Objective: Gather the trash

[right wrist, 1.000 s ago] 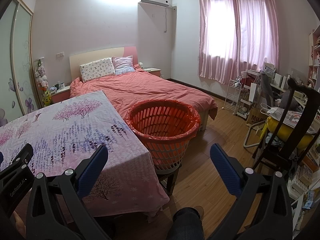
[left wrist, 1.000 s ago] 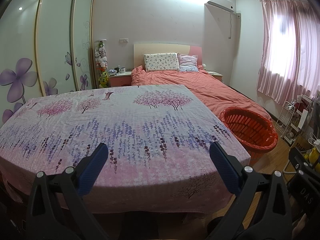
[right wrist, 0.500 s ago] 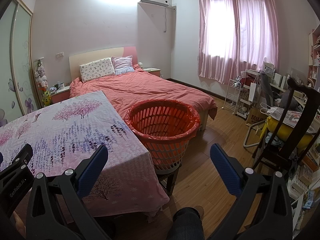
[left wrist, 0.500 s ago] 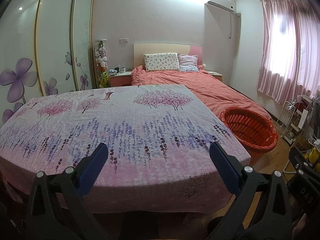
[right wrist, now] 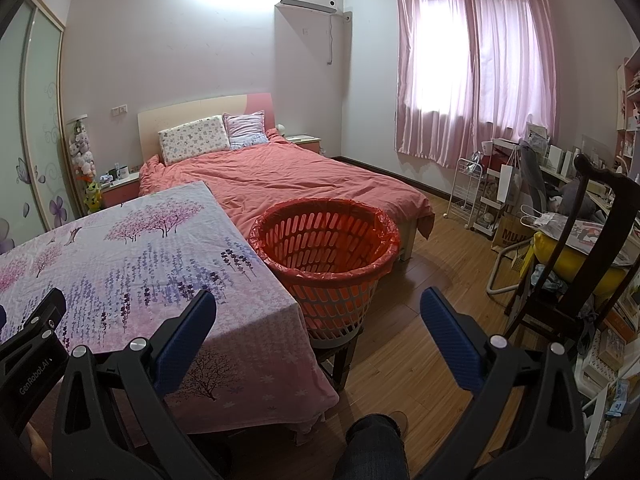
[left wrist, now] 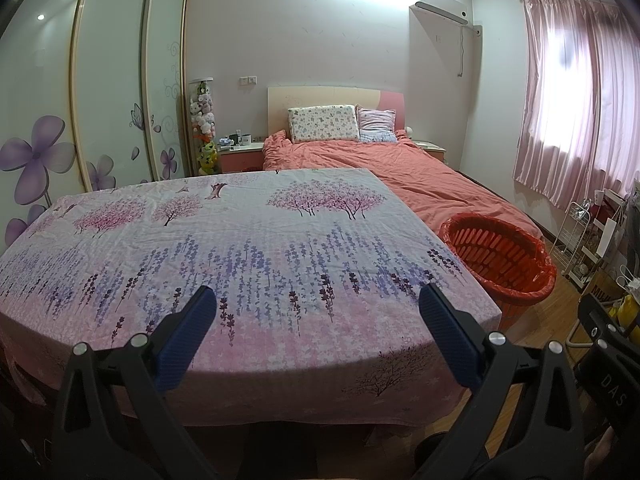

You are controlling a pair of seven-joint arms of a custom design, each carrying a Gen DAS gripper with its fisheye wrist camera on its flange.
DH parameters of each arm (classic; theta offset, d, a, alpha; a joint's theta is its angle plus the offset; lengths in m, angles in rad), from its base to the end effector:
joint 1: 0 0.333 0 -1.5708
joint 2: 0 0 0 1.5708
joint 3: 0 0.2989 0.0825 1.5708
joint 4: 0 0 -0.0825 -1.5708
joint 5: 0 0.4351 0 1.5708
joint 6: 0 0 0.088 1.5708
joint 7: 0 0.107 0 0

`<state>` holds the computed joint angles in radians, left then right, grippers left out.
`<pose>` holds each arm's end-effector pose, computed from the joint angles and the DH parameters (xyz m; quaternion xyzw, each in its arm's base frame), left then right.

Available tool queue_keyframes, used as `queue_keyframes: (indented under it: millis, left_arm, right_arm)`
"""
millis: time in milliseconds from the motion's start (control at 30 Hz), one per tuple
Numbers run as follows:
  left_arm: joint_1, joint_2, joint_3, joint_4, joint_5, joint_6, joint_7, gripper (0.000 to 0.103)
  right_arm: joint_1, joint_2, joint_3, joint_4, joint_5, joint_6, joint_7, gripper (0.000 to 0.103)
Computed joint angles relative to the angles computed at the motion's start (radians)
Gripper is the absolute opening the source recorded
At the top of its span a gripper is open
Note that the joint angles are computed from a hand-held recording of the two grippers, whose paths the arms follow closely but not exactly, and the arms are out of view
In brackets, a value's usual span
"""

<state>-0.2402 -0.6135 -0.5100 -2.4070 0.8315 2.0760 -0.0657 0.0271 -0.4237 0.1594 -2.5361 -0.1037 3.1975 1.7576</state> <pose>0.3576 -0.3031 0.5215 -0.7589 0.4123 -0.2511 0.4370 0.4928 0.1075 0.5098 -0.6450 0.5651 -0.3342 0.3911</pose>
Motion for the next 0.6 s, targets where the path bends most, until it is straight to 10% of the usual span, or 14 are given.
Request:
queue_keyframes:
  millis: [600]
  left_arm:
    - [-0.008, 0.001, -0.003, -0.007, -0.001, -0.013, -0.012, 0.099]
  right_arm:
    - [0.004, 0.001, -0.004, 0.000, 0.004, 0.000, -0.006, 0.101]
